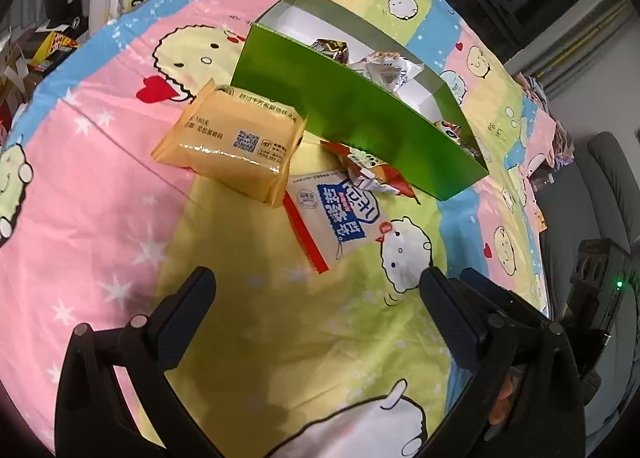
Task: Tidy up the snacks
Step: 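Grasp the white-blue printed snack bag with the right gripper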
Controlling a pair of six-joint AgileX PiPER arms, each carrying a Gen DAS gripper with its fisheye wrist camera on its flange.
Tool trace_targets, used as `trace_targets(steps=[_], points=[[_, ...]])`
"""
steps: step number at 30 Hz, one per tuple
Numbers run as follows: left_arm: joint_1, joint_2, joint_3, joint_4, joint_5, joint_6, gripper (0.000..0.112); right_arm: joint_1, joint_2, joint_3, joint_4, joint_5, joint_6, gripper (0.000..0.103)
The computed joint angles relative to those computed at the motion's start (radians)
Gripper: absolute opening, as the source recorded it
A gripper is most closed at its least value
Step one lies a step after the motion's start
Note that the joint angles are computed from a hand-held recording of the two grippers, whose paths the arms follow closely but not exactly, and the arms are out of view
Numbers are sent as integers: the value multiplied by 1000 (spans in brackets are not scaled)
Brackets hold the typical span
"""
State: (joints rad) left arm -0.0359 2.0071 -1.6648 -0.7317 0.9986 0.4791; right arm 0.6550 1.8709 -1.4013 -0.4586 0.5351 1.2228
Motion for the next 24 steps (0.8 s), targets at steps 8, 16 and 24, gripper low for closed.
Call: trace_targets(steps=[8,16,24], points=[[6,67,-55,-72,17,16,95,-49,43,-1,133,-143,-181,77],[-6,118,-122,-72,20,-9,77,-95,170,-169,402,-162,-538,69],[3,187,-215,-99,88,-33,59,-128,259,-290,545,-126,-724,59]])
